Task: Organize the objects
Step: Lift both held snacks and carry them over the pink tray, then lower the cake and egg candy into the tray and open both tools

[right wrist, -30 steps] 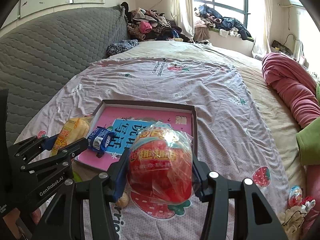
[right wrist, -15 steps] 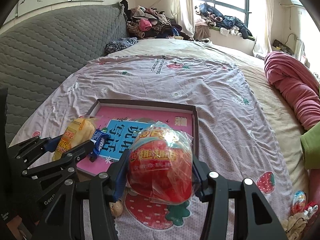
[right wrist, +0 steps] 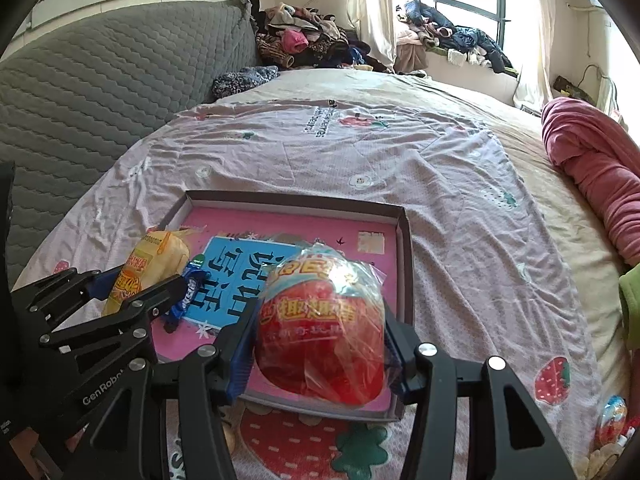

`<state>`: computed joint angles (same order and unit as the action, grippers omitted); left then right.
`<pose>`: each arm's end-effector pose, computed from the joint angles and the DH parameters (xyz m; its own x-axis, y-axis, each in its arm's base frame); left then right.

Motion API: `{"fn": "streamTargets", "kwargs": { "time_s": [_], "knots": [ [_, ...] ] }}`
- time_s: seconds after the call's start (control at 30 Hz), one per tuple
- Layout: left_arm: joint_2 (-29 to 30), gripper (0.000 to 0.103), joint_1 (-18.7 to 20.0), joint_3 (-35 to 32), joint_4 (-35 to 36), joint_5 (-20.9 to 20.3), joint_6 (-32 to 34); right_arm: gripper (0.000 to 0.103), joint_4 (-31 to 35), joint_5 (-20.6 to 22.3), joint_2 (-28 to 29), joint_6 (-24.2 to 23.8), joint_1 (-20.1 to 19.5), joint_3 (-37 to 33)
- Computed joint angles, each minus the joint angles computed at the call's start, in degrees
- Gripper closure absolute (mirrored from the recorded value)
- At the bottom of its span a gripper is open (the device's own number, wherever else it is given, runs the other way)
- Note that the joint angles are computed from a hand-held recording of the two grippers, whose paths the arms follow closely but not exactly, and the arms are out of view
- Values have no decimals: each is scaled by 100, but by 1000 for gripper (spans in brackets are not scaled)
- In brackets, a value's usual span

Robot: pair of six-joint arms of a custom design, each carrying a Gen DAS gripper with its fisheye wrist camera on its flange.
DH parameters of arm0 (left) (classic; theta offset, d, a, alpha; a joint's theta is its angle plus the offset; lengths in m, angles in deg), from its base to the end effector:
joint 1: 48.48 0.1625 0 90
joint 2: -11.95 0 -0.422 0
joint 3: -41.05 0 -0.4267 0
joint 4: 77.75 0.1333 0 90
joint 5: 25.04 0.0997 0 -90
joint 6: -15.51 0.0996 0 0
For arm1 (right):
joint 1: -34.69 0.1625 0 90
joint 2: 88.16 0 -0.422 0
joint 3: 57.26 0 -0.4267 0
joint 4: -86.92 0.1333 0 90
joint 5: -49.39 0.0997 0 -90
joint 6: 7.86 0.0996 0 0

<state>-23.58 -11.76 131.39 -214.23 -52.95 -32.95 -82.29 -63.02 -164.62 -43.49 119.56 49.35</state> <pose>-0.4137 -0.5847 -0.0016 -0.7112 -0.1432 -0.6883 0.3933 0.7304 -0.5584 0.0411 -0.6088 0.3734 -0.7616 -0.0799 0.6431 -0.4738 0.7457 -0.4685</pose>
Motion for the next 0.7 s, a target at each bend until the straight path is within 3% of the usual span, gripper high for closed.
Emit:
{"fn": "streamTargets", "kwargs": {
  "time_s": [0.7],
  "knots": [
    [438, 62, 411, -411, -378, -51, 507, 49, 167, -42, 739, -90, -212, -703]
  ]
}}
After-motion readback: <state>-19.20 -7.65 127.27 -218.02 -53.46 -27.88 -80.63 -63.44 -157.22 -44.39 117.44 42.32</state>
